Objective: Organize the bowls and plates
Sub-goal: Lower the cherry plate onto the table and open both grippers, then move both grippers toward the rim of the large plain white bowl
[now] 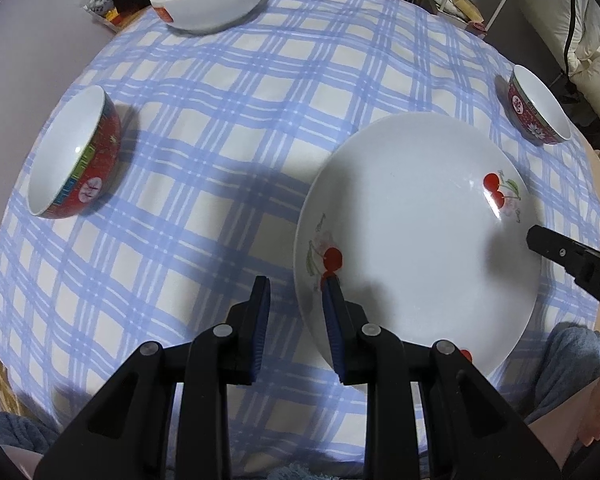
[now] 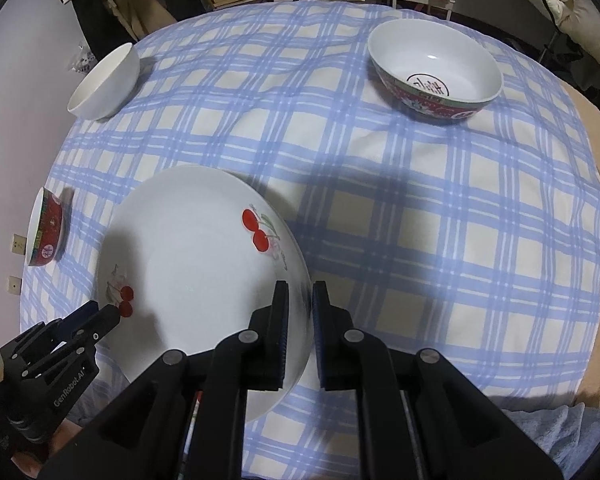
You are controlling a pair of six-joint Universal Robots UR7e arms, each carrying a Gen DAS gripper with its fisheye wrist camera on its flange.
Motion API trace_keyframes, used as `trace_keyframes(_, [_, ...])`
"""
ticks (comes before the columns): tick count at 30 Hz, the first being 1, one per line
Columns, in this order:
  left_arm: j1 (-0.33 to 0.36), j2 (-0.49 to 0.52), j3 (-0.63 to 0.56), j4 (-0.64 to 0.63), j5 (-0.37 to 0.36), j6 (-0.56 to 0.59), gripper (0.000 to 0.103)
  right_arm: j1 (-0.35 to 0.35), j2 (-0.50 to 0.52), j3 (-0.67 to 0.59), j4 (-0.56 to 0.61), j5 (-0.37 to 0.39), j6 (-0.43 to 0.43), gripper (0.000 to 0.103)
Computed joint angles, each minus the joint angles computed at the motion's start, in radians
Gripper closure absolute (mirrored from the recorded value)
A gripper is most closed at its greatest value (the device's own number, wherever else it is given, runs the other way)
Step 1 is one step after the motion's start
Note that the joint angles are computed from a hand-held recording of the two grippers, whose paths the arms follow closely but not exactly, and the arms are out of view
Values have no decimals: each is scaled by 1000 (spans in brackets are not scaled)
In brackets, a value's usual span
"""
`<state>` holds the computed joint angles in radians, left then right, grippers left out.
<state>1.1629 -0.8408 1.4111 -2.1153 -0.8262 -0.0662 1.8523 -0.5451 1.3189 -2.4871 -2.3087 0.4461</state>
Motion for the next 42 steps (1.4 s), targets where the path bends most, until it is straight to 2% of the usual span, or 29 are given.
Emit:
trace_keyframes(3, [-6, -4, 7, -27, 24, 22, 75, 3, -8, 18, -48, -2, -14, 90])
trace_keyframes(6, [-10, -7, 10, -45, 47, 29, 67, 5, -11, 29, -93, -9, -17, 84])
trace_keyframes(8, [-17, -10, 23, -80, 77, 54, 64, 8, -12, 36, -129, -13, -27, 67])
trace_keyframes(10, [-23, -14, 27, -108, 92, 74, 59, 15, -12, 43, -172, -23, -51, 55])
trace_keyframes(12, [-25, -22, 24, -114, 85, 78, 55, 23, -10, 44, -204, -35, -79, 47])
trace_keyframes(14, [-29, -26, 18, -115, 85, 92, 51, 27, -10, 45, -227, -40, -94, 34])
trace_keyframes(15, [-32, -28, 17, -119, 96, 100, 49, 29, -10, 48, -249, -42, -105, 31])
trace_keyframes(17, [-36, -30, 10, -121, 110, 99, 35, 33, -9, 53, -303, -45, -132, 19])
trace_keyframes(20, [-42, -36, -7, -124, 121, 96, 29, 41, -7, 56, -387, -48, -182, 7])
trace_keyframes(27, [-47, -29, -65, -186, 146, 184, 26, 63, 9, 5, -481, -54, -293, 3])
trace_keyframes(30, [-47, -11, -103, -218, 171, 237, 25, 64, 19, -33, -488, -42, -314, 3])
trace_keyframes(35, [-39, 39, -206, -238, 199, 309, 25, 63, 61, -135, -460, -14, -359, 3])
trace_keyframes(38, [-31, 77, -287, -221, 189, 327, 25, 62, 96, -213, -419, 8, -379, 3])
trace_keyframes(42, [-13, 140, -418, -172, 149, 321, 25, 60, 178, -376, -352, 46, -440, 3])
